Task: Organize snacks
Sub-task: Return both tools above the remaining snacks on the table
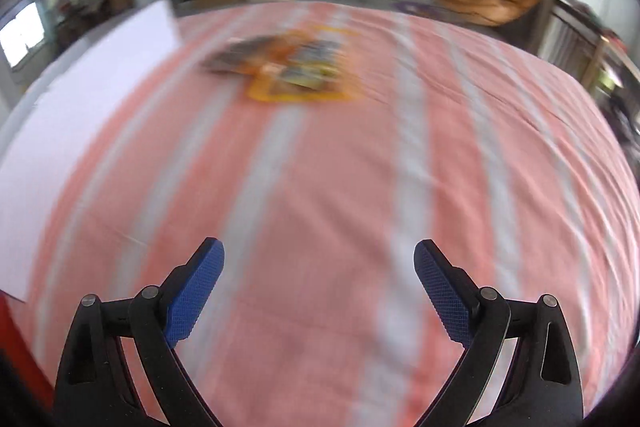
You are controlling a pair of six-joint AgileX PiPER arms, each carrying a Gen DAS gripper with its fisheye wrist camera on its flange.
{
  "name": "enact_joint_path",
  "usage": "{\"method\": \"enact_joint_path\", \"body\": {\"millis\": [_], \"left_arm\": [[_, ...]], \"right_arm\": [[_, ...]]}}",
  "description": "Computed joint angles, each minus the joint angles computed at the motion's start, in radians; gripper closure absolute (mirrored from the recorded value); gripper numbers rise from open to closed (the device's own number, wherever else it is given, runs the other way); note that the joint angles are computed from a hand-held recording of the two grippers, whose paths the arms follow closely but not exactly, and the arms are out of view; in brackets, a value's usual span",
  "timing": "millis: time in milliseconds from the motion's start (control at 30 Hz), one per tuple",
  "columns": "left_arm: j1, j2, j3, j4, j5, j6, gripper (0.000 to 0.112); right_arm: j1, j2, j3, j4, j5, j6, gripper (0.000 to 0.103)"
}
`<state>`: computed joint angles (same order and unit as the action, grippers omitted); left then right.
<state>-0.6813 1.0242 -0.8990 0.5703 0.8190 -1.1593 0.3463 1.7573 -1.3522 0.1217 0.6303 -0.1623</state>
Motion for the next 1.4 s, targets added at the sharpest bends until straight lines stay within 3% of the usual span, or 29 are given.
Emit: {"method": "enact_joint_path", "body": {"millis": [133, 300, 433, 500, 633, 1400], "left_arm": [[0.026, 0.334, -0.058, -0.051, -0.152, 0.061, 0.011], [0.033, 0.602, -0.184, 0.076, -0.111, -0.014, 0.011], [0.091, 0.697, -0.245, 0.103, -0.096, 0.004, 0.010], [0.089, 0.696, -0.223, 0.144, -0.104, -0.056, 0.010], [0.090, 0.684, -0.199, 0.170, -0.129, -0.133, 0.009], [0.084, 0.683, -0.199, 0.171, -0.123, -0.137, 0.009]], "right_arm": [[-0.108, -0.039, 0.095, -0.041, -0.081, 0.013, 0.006], [-0.169, -0.038, 0.170, -0.005, -0.126, -0.024, 0.004], [-0.174, -0.056, 0.188, -0.028, -0.140, 0.039, 0.003], [-0.156, -0.048, 0.179, -0.090, -0.138, 0.096, 0.002], [-0.160, -0.054, 0.198, -0.070, -0.151, 0.080, 0.002], [-0.159, -0.061, 0.203, -0.067, -0.148, 0.078, 0.000]]}}
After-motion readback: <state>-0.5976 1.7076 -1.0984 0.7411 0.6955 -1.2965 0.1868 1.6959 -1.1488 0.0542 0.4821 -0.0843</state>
